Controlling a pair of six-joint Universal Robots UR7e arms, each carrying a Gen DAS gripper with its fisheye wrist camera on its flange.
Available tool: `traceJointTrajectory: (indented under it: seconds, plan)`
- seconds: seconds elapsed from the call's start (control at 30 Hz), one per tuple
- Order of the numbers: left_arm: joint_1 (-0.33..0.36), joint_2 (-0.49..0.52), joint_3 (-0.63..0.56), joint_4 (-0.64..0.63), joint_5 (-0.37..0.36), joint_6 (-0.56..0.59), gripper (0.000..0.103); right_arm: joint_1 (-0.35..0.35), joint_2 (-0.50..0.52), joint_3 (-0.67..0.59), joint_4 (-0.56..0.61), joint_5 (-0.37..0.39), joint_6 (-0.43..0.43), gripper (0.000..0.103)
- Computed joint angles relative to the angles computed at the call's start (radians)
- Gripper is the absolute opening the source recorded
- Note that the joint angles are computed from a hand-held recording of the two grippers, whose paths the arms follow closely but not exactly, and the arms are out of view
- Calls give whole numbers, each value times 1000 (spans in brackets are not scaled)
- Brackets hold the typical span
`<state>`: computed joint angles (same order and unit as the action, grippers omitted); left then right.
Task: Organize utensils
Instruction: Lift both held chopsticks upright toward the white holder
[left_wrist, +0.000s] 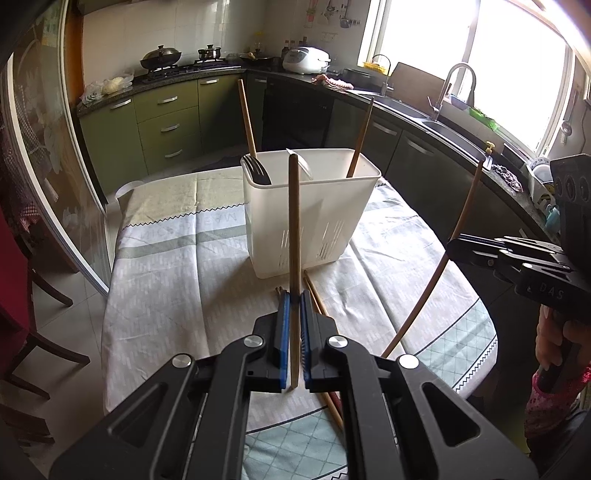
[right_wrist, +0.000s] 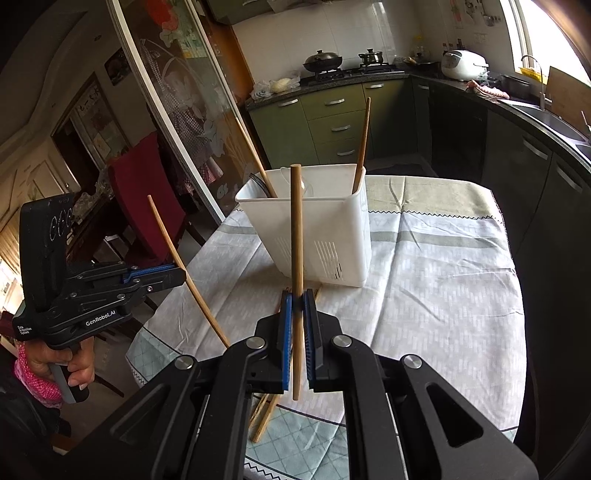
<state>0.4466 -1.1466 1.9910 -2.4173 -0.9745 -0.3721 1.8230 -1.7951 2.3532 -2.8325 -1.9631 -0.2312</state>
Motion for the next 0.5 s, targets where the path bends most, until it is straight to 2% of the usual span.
traceJointTrajectory:
  seconds: [0.3,0.5]
  plan:
    - [-17,-4,-82,-37,0,56,5,51,-1,-57,-2,-11,-5,7]
    - [-34,39,-188,-91,55,129,5,66,-2,-71,5,-24,-3,7]
